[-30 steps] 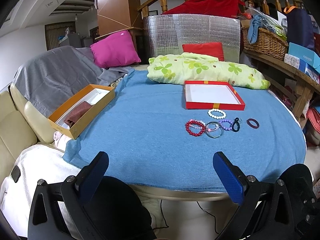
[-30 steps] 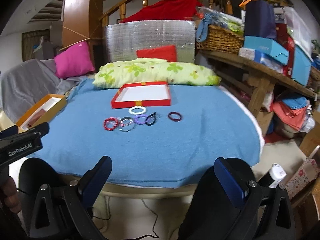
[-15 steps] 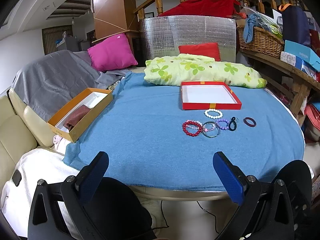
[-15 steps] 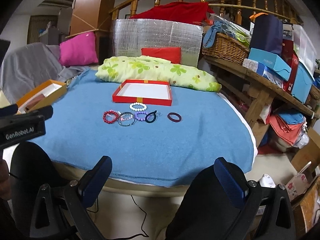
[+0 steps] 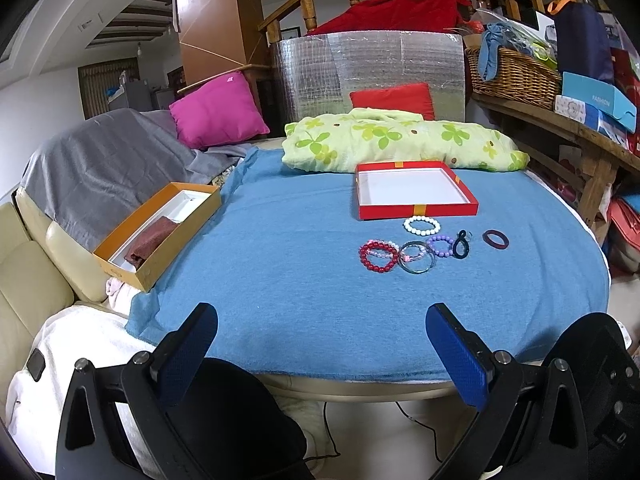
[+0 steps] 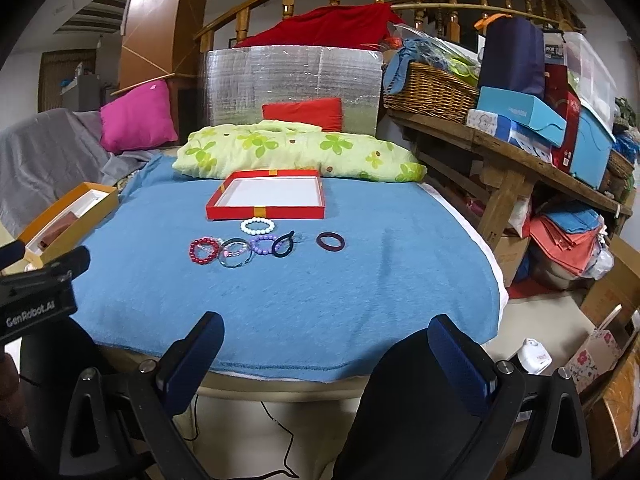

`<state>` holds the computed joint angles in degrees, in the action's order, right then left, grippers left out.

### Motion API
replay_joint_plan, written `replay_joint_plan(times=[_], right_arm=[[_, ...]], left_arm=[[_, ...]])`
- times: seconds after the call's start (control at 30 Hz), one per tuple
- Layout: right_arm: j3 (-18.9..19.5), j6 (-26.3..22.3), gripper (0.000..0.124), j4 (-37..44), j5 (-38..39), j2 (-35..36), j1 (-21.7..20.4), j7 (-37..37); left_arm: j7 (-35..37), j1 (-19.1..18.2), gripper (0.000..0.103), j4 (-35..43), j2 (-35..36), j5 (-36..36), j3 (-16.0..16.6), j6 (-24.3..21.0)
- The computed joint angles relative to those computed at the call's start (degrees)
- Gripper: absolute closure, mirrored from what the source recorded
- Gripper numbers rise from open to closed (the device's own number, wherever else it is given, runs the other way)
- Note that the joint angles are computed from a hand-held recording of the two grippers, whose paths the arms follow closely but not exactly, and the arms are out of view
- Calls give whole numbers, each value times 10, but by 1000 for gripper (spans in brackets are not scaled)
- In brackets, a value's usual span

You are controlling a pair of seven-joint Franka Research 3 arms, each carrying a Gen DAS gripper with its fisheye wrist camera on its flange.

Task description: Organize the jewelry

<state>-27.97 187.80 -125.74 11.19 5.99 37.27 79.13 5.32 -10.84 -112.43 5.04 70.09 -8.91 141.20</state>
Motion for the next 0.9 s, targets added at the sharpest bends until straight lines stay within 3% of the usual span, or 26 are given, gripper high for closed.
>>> replay_joint_plan(times=[0.27,0.4,0.47,0.9], right_arm=[[58,-22,21,27,-19,11,-69,32],[52,-29,21,48,-48,26,-74,66],[79,-36,21,60,-52,33,-102,68],[168,-87,21,179,-88,118,-193,84]], left_arm=[[0,0,0,7,5,10,2,1],[3,1,0,18,12,10,5,5],[5,1,0,25,18,10,7,7],[55,-5,0,109,89,-22,32,21]])
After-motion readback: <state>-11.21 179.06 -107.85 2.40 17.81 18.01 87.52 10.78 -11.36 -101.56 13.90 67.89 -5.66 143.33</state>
